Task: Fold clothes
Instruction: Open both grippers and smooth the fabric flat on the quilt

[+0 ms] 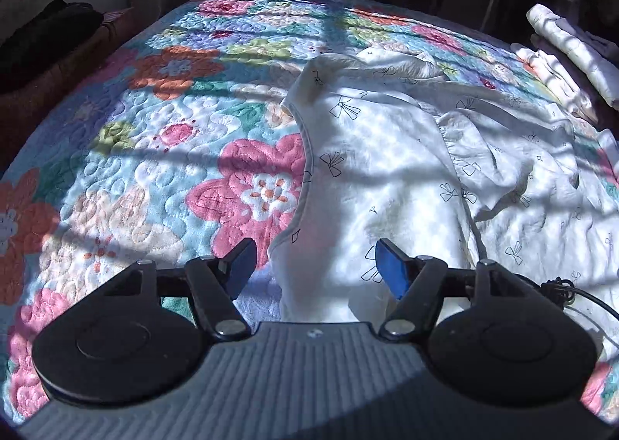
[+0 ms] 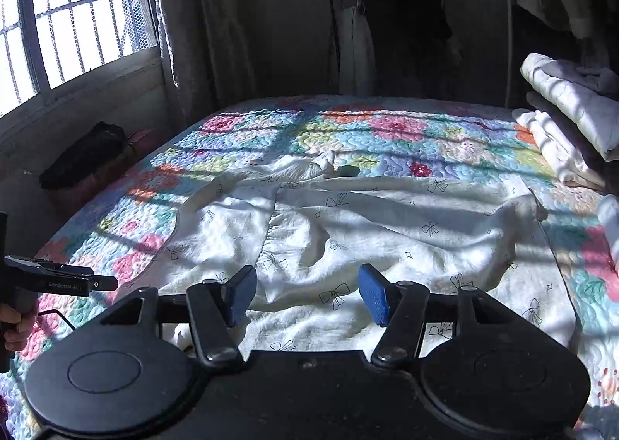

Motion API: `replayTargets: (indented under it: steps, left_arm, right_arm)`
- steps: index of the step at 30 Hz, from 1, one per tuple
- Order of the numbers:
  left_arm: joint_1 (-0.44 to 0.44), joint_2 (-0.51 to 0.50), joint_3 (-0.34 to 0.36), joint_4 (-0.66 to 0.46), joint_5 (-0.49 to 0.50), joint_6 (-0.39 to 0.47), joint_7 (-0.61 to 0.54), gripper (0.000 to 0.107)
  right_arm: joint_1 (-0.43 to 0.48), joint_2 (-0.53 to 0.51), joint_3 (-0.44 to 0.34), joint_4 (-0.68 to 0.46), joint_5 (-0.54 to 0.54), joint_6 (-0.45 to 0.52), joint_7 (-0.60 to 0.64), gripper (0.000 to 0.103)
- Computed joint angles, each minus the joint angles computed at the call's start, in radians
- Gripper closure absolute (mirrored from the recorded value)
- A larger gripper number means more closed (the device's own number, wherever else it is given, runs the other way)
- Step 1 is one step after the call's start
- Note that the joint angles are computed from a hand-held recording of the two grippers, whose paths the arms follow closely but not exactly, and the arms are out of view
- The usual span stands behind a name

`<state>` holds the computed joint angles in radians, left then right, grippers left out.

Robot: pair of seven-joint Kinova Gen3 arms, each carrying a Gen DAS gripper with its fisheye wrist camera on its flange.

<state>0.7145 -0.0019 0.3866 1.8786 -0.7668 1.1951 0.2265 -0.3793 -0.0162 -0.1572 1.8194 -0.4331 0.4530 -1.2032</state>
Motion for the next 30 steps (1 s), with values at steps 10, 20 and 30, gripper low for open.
replayTargets:
  steps: [10,20,30]
  left_arm:
    - [0.106,-0.09,0.154,-0.147,0.158,0.297,0.081,0.038]
    - [0.152,-0.017,0.19,0.106,0.126,-0.097,0.488,0.039]
    - [0.165,0.016,0.077,0.264,-0.066,-0.39,0.739,0.067]
  right_arm:
    - [0.106,-0.144,-0.015,-0.072,-0.051,0.396,0.095,0.012]
    - [-0.151,-0.067,0.036,0.225,-0.265,0.23,0.397,0.014]
    - [-0.116,0.04,-0.072,0.251,-0.203,0.121,0.255,0.049]
